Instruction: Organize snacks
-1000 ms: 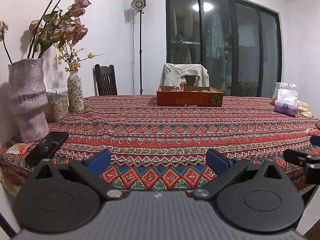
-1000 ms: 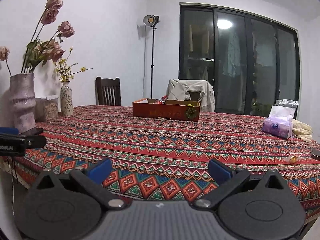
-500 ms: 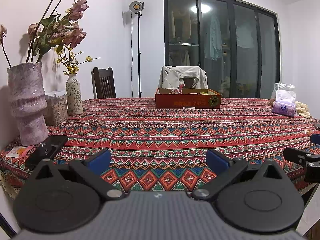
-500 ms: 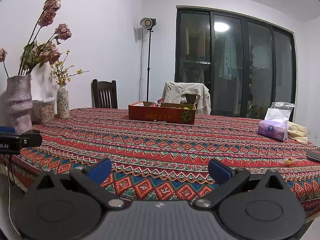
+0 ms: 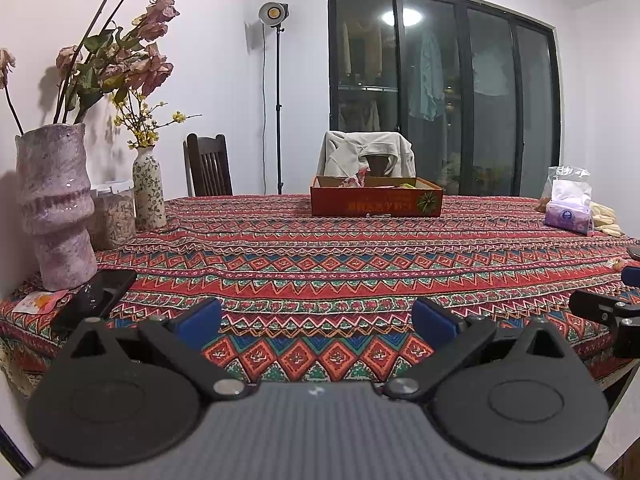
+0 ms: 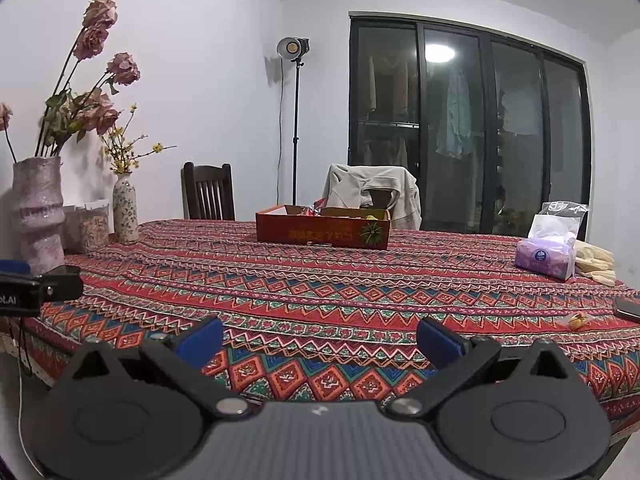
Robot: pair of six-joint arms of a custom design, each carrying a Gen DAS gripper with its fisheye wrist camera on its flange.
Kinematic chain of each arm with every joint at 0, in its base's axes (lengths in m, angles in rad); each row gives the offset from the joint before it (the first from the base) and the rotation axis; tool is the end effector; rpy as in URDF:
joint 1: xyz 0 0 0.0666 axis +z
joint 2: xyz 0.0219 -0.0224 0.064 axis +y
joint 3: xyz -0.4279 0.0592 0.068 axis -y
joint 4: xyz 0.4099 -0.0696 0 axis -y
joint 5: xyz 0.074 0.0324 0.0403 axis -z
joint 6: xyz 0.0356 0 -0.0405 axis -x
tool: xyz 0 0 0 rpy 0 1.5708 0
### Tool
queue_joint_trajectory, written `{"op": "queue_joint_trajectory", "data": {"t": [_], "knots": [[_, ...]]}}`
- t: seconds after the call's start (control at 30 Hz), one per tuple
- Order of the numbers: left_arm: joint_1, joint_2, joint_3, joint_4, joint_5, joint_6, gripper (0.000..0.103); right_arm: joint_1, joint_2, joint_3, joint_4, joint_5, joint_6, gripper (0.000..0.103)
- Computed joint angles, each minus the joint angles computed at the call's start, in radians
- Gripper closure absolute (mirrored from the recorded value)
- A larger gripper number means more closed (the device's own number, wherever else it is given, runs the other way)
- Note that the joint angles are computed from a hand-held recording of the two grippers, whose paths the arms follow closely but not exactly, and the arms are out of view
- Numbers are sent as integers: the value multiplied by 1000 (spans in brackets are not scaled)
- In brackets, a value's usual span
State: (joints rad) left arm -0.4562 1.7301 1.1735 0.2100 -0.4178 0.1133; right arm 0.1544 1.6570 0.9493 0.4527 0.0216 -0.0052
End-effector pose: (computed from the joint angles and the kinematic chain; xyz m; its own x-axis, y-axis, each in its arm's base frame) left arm 0.5494 -0.2540 0.2894 -0.3098 0.0369 -0.9501 0.0252 0.9992 0.0306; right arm 0.5377 0.0825 0.2567 -0.2499 -0.0336 -0.9677 -0.1318 0.9913 -0.0004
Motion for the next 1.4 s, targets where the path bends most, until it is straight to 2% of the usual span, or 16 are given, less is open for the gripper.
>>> {"op": "queue_joint_trajectory", "data": {"t": [1.07, 1.4], "knots": [[-3, -7, 1, -26, -10, 8, 0, 0, -7, -12, 17, -2, 7, 0], [-10, -8, -5, -9, -25, -2, 0, 3, -9, -16, 28, 4, 14, 0]]}}
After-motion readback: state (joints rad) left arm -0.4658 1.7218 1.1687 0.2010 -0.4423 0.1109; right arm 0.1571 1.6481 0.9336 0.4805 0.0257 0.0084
